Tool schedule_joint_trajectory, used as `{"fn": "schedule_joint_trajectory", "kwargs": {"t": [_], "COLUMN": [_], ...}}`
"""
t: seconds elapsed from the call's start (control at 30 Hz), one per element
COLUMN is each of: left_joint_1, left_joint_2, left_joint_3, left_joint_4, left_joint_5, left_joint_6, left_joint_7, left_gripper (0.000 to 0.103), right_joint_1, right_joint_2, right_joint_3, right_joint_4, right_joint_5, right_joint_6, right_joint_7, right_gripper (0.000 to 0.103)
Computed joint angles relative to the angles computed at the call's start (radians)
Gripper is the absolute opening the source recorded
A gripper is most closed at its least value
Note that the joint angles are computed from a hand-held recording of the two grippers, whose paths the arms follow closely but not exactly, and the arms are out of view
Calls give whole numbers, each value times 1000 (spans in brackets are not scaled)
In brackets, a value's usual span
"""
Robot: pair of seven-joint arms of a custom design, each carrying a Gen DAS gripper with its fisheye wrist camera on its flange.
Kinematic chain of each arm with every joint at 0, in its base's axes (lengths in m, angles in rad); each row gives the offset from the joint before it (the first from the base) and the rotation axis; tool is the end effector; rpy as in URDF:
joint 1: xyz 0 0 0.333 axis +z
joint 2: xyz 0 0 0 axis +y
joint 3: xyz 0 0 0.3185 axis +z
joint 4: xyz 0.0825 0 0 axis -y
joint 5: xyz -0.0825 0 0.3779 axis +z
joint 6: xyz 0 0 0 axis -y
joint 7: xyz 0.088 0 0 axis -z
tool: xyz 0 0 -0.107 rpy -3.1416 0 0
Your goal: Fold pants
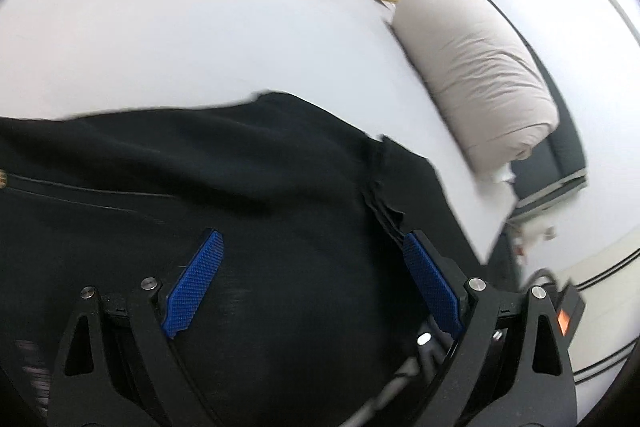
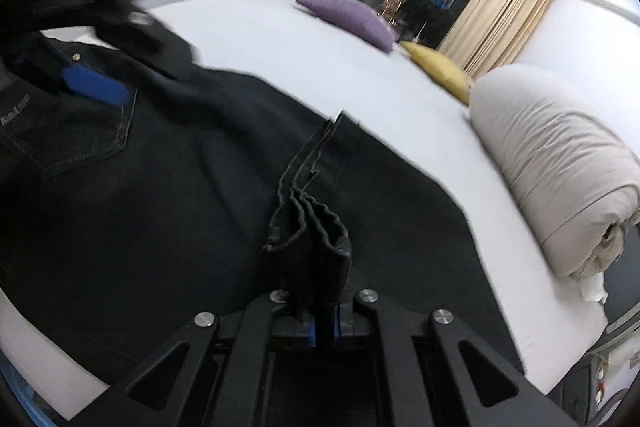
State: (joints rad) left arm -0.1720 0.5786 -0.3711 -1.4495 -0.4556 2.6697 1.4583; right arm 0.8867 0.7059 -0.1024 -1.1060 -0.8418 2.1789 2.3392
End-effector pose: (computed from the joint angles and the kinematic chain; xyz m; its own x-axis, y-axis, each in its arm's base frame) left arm 0.6784 -0.3185 0.4449 -0.1132 -0.7779 0.6181 -0.9061 -0.1745 -0.3855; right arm 0.5523 0.5501 0.4592 0.2019 -0.8702 0.4494 -0.6079 -0.4711 -0.6391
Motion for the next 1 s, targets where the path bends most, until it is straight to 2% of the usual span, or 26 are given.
{"fn": "schedule_joint_trajectory", "kwargs": {"t": [0.2, 0.33, 0.37, 0.4, 0.47, 0.53, 0.63, 0.73, 0.87, 1.0], "left_joint_1": [-40, -53, -49, -40, -33, -23, -10, -2, 6, 15], "left_joint_2": [172, 248, 254, 265, 273, 249, 213, 173, 131, 99], "left_joint_3": [-9, -5, -11, -17, -11, -4, 5, 9, 16, 23], "left_joint_4": [290, 414, 420, 434, 444, 406, 337, 268, 195, 132], "left_joint_5": [6, 19, 14, 5, 1, -4, -9, -10, -7, 0], "left_joint_6": [-187, -277, -283, -300, -338, -320, -286, -255, -224, -206], "left_joint_7": [-66, -74, -60, -48, -49, -38, -25, -11, -2, 12], "left_gripper": [92, 89, 77, 52, 24, 16, 10, 10, 10, 10], "right_joint_1": [57, 64, 58, 56, 56, 58, 60, 63, 72, 29], "right_joint_2": [9, 35, 48, 62, 85, 93, 119, 141, 206, 295], "right_joint_3": [-20, -13, -8, -4, 1, -2, -4, -8, -13, -5], "right_joint_4": [34, 75, 89, 104, 128, 132, 161, 190, 300, 462], "right_joint_5": [-91, -96, -86, -72, -37, -10, 29, 63, 125, 245], "right_joint_6": [-16, 21, 37, 45, 54, 64, 63, 63, 17, -52], "right_joint_7": [-8, -50, -72, -96, -140, -160, -201, -248, -320, -432], "right_gripper": [7, 7, 7, 7, 7, 7, 7, 8, 9, 13]}}
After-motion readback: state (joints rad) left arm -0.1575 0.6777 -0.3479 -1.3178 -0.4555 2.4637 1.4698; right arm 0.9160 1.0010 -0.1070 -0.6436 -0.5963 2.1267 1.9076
